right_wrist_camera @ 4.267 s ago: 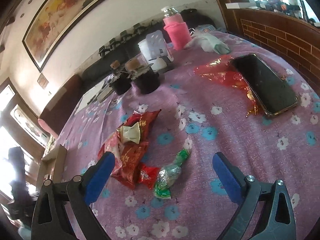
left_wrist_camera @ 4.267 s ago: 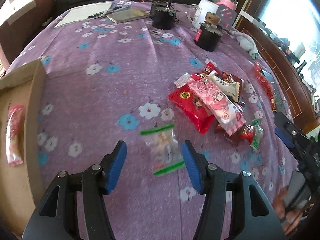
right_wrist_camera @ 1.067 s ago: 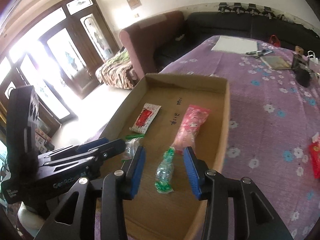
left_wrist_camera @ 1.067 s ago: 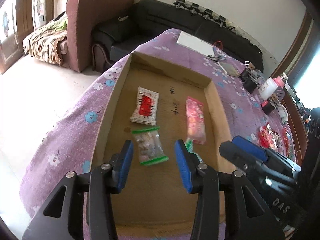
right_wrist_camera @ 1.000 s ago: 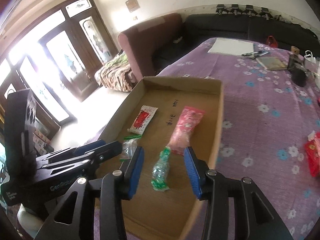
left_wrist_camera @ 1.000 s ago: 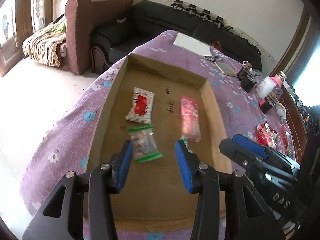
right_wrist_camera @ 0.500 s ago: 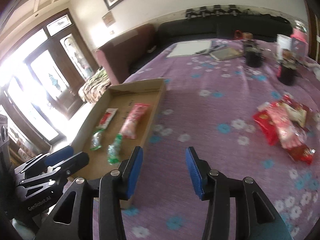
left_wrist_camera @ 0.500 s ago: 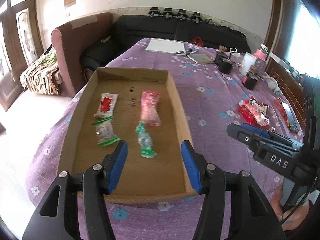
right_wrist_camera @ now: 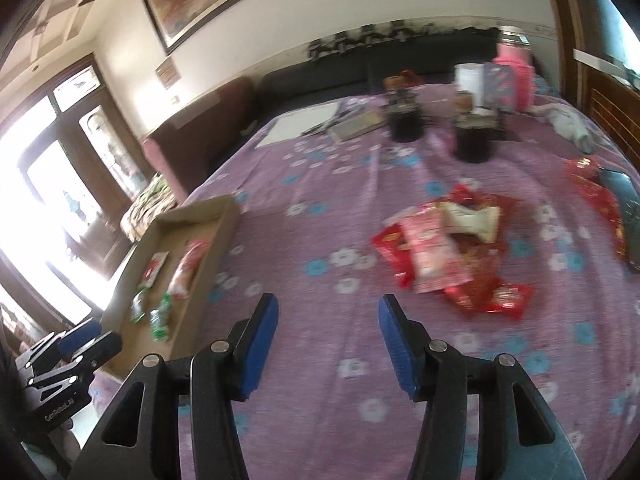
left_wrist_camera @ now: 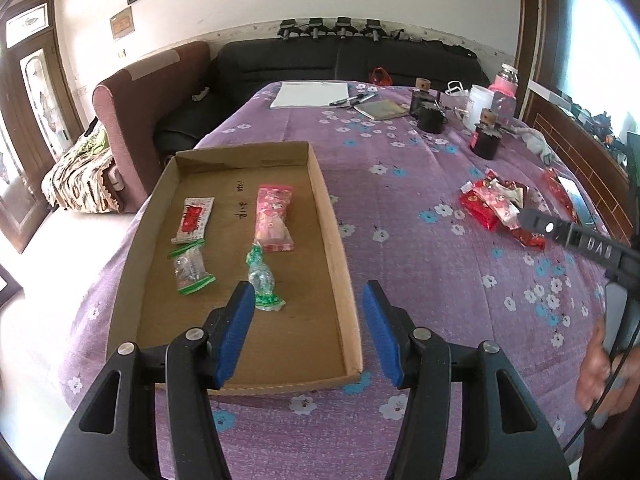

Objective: Organize snacks
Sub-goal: 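Grasp the pink character bar with the left tool while the right tool grasps a red packet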

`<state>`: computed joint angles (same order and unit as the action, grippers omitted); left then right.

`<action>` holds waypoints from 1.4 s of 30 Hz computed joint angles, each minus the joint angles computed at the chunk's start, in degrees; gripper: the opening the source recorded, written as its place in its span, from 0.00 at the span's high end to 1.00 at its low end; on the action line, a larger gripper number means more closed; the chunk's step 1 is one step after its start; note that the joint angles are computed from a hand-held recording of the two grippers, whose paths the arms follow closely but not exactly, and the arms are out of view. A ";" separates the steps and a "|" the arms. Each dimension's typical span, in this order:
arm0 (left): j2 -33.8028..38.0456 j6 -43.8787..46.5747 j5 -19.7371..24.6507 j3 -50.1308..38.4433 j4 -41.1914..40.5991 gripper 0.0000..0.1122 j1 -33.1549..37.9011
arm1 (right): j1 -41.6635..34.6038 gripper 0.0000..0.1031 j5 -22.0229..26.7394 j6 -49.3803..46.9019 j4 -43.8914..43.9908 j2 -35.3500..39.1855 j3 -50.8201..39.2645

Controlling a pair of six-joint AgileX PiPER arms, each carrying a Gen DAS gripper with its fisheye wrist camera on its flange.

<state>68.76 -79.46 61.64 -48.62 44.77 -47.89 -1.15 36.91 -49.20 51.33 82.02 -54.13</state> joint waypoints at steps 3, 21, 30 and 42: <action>0.99 0.12 -0.74 -0.31 -0.56 0.51 -0.13 | -4.70 0.47 1.46 -1.42 1.45 1.45 -1.20; 3.05 0.24 -4.32 -0.54 -3.84 0.51 -0.42 | -6.18 0.46 -2.58 4.33 -1.82 16.08 -14.36; 2.36 0.96 -3.91 0.06 -5.36 0.51 0.61 | 0.71 0.55 5.26 2.88 -5.44 23.22 -21.27; 5.17 0.77 -9.75 -0.19 -6.77 0.51 2.57 | 2.05 0.52 2.68 -8.91 1.77 19.83 -12.79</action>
<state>73.93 -78.70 51.89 -48.81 37.99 -45.32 0.91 39.59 -58.11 53.10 101.85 -66.92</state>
